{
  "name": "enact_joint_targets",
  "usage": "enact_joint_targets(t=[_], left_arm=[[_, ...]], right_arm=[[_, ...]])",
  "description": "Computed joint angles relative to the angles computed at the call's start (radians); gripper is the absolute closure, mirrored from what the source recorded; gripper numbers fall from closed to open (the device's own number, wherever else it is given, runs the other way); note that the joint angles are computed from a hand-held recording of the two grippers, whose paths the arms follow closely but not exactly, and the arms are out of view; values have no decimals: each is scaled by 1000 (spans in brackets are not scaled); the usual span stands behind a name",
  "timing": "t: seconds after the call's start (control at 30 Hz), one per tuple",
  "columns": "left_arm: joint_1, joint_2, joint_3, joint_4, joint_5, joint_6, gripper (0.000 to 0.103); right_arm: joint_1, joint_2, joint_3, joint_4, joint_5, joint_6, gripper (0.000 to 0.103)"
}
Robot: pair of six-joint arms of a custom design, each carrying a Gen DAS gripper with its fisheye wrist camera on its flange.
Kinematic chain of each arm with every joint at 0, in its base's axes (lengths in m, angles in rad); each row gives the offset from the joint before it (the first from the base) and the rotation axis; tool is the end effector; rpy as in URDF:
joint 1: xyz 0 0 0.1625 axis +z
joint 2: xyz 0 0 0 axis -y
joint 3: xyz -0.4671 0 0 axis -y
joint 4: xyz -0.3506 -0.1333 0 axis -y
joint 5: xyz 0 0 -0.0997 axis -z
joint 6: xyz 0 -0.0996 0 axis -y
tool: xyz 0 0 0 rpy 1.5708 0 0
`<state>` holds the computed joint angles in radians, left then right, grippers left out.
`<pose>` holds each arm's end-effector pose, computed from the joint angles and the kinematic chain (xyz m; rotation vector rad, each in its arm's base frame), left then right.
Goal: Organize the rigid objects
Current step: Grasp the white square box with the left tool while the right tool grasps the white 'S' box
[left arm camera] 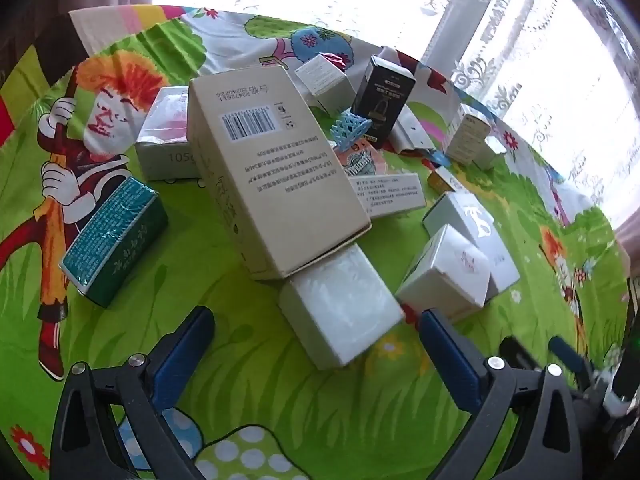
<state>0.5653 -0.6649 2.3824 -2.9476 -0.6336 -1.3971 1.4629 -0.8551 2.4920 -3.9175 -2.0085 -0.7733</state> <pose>-0.2154 -0.3896 0.0150 -0.2545 2.3269 -0.9559 0.0456 -0.4251 0.1617 0.5957 -2.3285 0.5757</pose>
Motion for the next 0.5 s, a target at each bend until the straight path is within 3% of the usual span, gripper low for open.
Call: enact_joint_targets(t=[0.03, 0.07, 0.1, 0.17, 0.27, 0.37, 0.5], left_arm=[[2, -2, -16, 41, 14, -34, 2], [6, 0, -36, 82, 34, -60, 14], [17, 3, -63, 137, 44, -73, 34], [19, -3, -88, 237, 53, -108, 42], [3, 4, -67, 199, 43, -78, 42], [-40, -5, -10, 187, 34, -118, 43], [-86, -29, 54, 241, 31, -147, 44]], right_arm=[[-2, -1, 0, 1, 2, -1, 0], [-2, -2, 1, 0, 2, -1, 0], [-4, -3, 2, 0, 3, -3, 0], [-3, -2, 3, -1, 3, -1, 0], [-5, -3, 6, -3, 6, -4, 0], [-3, -3, 3, 2, 6, -4, 0], [-13, -27, 17, 46, 54, -43, 0]])
